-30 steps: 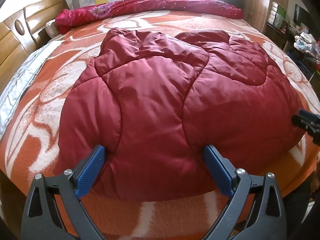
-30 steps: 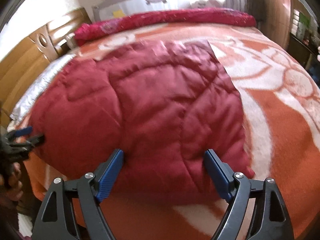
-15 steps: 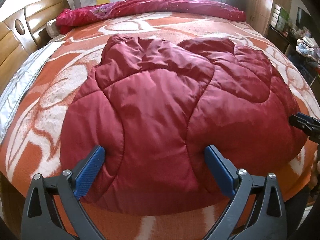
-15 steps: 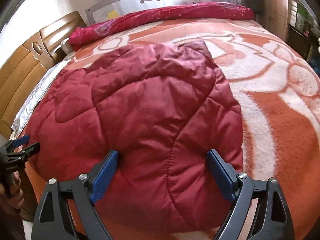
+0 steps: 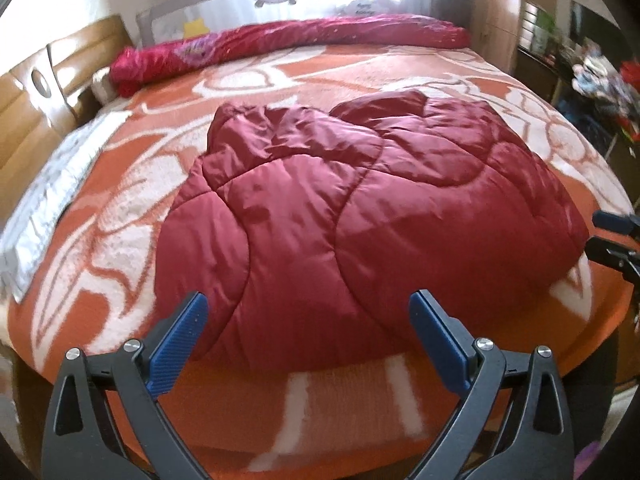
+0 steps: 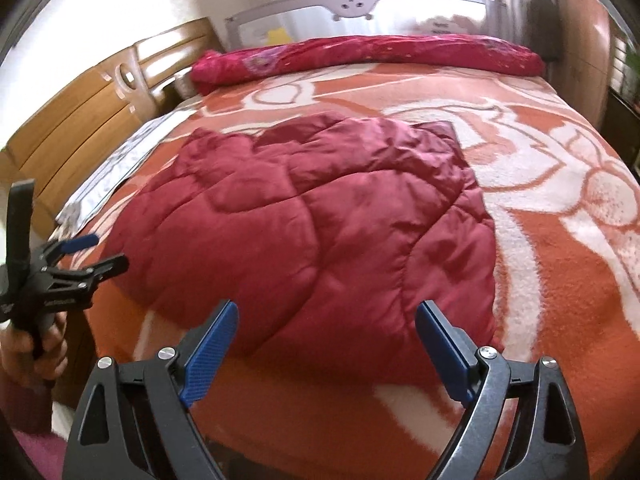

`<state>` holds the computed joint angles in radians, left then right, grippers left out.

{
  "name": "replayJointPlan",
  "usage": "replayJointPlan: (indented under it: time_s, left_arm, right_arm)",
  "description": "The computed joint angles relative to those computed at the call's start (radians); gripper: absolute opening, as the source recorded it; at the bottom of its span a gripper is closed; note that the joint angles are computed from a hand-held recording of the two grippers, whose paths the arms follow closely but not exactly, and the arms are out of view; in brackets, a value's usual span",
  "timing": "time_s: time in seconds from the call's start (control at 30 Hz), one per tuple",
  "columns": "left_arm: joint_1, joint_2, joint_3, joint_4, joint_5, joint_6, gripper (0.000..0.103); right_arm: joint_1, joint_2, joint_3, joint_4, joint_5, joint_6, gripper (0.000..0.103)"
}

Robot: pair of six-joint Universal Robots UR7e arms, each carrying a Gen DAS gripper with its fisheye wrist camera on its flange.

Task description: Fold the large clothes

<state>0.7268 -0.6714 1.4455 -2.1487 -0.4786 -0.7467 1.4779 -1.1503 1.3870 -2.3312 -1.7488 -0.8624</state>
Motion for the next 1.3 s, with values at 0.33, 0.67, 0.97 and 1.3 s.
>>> replayJointPlan:
  time_s: [0.33,0.67,0.97,1.3]
  left_arm:
    - [-0.041,-0.007,0.004,0.123,-0.021,-0.022,0.101]
    - [-0.062,0.004,-0.06,0.227,0.016,-0.027,0.101]
    - [-0.058,0.012,-0.103,0.306,0.046,-0.042,0.101]
    - [-0.032,0.034,-0.142,0.334,0.044,-0.066,0.101]
  right_arm:
    - [0.005,-0.075,0.093,0.055,-0.062,-0.072,0.092]
    - [0.041,-0.097,0.083,0.065,-0.068,-0.118,0.094]
    - [0.063,-0.078,0.047,0.08,-0.084,-0.14,0.095]
    - [0.063,-0.031,0.01,0.086,-0.095,-0.119,0.095]
